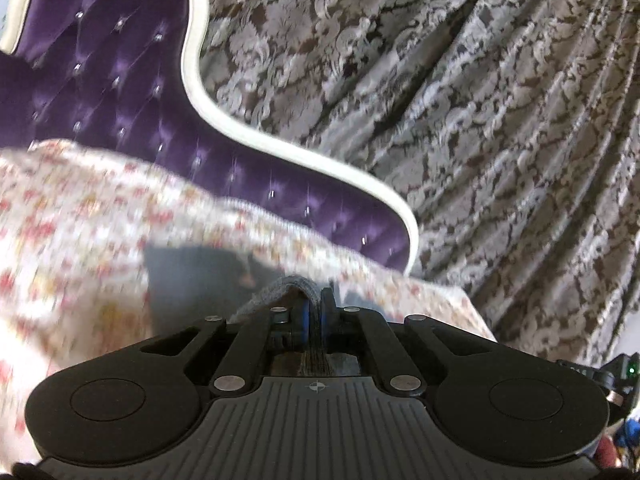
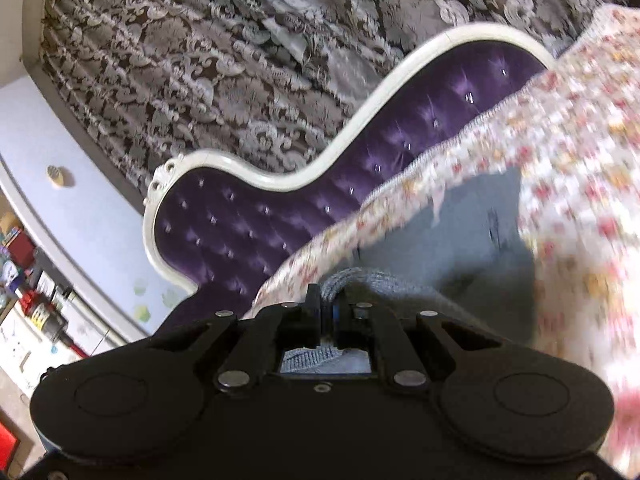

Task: Fold small clothes
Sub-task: 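Grasp the sweater hem with the left tool while the right tool grasps it too, then lift the hem with both tools and fold it toward the collar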

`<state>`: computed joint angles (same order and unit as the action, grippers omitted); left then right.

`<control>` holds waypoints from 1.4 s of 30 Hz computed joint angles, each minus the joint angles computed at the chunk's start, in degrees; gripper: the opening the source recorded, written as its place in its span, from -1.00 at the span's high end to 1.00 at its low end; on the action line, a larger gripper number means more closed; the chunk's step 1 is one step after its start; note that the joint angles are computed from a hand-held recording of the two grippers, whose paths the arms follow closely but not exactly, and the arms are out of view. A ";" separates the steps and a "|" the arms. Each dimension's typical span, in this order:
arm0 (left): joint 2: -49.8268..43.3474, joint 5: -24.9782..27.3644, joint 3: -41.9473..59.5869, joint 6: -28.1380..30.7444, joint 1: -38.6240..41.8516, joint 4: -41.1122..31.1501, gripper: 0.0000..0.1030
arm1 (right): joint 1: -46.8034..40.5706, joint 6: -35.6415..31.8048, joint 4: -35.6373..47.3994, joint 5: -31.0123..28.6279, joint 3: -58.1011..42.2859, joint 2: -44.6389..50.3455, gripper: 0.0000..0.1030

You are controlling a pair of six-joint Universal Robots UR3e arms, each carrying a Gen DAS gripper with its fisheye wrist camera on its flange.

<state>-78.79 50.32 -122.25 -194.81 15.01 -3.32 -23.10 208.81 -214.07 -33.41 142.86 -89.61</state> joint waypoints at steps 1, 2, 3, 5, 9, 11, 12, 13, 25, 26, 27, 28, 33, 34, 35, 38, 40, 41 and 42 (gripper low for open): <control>-3.77 0.94 2.90 -1.16 -0.85 1.68 0.91 | 1.82 1.23 -1.17 -2.40 -4.33 4.03 0.73; -7.94 1.64 6.30 -2.10 -1.63 2.97 0.91 | 2.79 1.93 -1.78 -3.70 -7.73 7.25 0.73; -11.28 2.65 9.08 -2.99 -2.41 3.96 0.91 | 4.10 3.24 -2.01 -5.39 -12.22 11.10 0.73; -18.60 4.81 15.78 -4.04 -4.07 4.86 0.91 | 6.41 5.12 -1.10 -8.53 -21.42 18.38 0.73; -31.43 8.69 29.24 -4.67 -6.50 3.33 0.91 | 9.89 3.77 6.10 -14.86 -37.85 29.06 0.73; -36.58 11.13 35.67 -4.43 -7.93 0.85 0.91 | 11.44 3.56 10.64 -17.47 -46.46 34.36 0.73; -39.36 12.07 39.48 -4.56 -8.66 -0.96 0.91 | 12.18 3.37 13.41 -18.82 -50.95 37.02 0.73; -41.76 12.92 42.92 -4.70 -9.23 -2.98 0.91 | 12.87 3.14 16.15 -20.04 -55.15 39.60 0.73; -62.16 21.30 71.65 -5.66 -11.66 -23.34 -0.13 | 18.15 -0.51 39.83 -30.84 -84.03 55.99 0.33; -62.09 22.10 71.04 -6.23 -11.45 -21.96 -0.18 | 17.99 -0.05 39.04 -31.13 -83.62 55.91 -0.10; -62.15 23.28 71.04 -6.52 -11.53 -20.96 -0.18 | 17.86 0.46 38.21 -31.49 -83.70 56.04 -0.28; -61.38 24.65 70.15 -6.36 -11.49 -20.05 -0.26 | 17.91 1.02 37.05 -32.22 -83.63 55.99 -0.45; -54.28 26.68 61.95 -1.71 -11.50 -17.26 -0.43 | 18.17 -2.15 31.95 -33.37 -76.42 50.65 -0.45; -52.75 27.04 60.22 -0.06 -11.90 -17.13 -0.47 | 18.52 -3.68 31.00 -33.40 -74.22 49.12 -0.45; -51.30 27.42 58.33 1.66 -12.43 -16.78 -0.52 | 19.16 -5.78 30.14 -33.95 -71.42 47.25 -0.45; -48.62 29.58 53.98 6.70 -15.19 -15.74 -0.54 | 22.89 -13.48 31.87 -38.36 -67.55 43.87 -0.46; -48.47 31.01 52.59 9.88 -17.33 -15.39 -0.55 | 26.15 -19.34 33.28 -41.88 -66.42 42.84 -0.46; -48.38 31.74 51.66 11.38 -18.20 -14.97 -0.55 | 27.57 -21.94 33.89 -43.20 -66.32 42.78 -0.46; -48.60 32.76 51.16 13.13 -19.13 -14.79 -0.55 | 29.14 -24.54 35.12 -44.59 -67.04 43.13 -0.46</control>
<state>-127.38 83.08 -71.10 -181.68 -4.13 -18.11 6.04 184.26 -178.94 -78.00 75.81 -46.48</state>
